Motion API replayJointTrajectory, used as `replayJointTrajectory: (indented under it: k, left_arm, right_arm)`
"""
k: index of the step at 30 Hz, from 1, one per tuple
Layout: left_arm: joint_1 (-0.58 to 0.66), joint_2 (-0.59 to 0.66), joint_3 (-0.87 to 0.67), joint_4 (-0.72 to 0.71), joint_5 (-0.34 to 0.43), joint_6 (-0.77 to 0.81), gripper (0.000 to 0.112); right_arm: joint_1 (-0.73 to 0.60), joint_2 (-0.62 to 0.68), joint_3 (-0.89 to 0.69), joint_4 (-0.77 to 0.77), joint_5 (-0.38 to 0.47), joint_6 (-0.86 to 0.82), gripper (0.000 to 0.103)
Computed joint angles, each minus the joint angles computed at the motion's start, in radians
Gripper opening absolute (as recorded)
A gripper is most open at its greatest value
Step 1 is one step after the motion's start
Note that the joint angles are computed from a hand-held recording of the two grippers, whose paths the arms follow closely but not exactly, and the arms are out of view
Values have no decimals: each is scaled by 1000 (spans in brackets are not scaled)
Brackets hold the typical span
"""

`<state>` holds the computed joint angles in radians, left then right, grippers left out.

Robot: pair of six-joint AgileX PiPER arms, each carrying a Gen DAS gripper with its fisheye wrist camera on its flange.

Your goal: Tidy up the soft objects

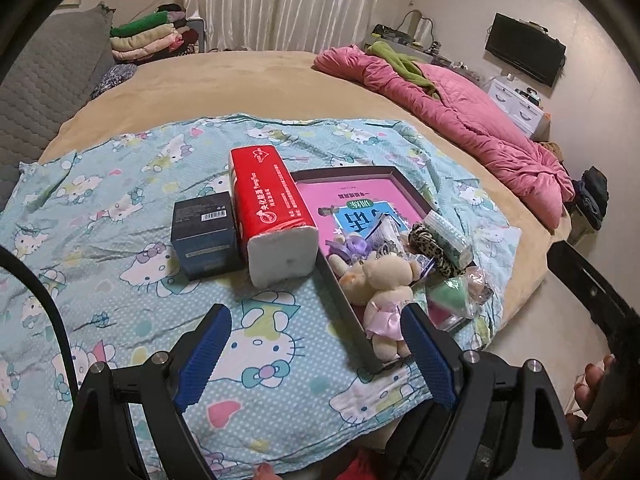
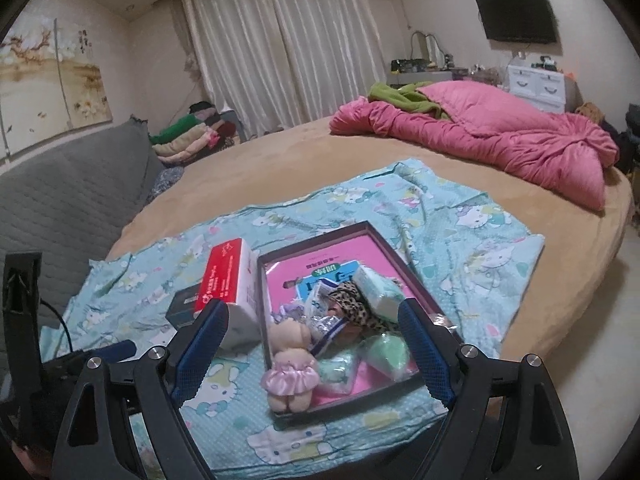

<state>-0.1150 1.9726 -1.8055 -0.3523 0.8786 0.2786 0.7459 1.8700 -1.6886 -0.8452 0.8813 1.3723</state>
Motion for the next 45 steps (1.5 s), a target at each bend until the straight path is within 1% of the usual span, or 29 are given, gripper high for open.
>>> replayJointTrajectory:
  k: [3,9,16,24,39,45]
  left_arm:
    - [-8,-19,27,13,-8,-3,86]
    - [-32,-58,89,41,-21,-16,86]
    - [-55,-86,149,67,-45,-34,86]
    - [-80,-85,179,106,-61,-62,86]
    - [-94,-59,212,134,-112,-89,86]
    - [-97,-46,224,140,-134,-87,86]
  right_arm:
    - [26,-4,10,-27,30,3,87]
    - [61,-34,74,-68,64,46,88]
    - [56,-58,133,-67,73,97,87]
    - [52,-37,162,-45,73,104,88]
    - [37,-15,194,-12,12,91,88]
    - [16,-13,201,25,-10,88,88]
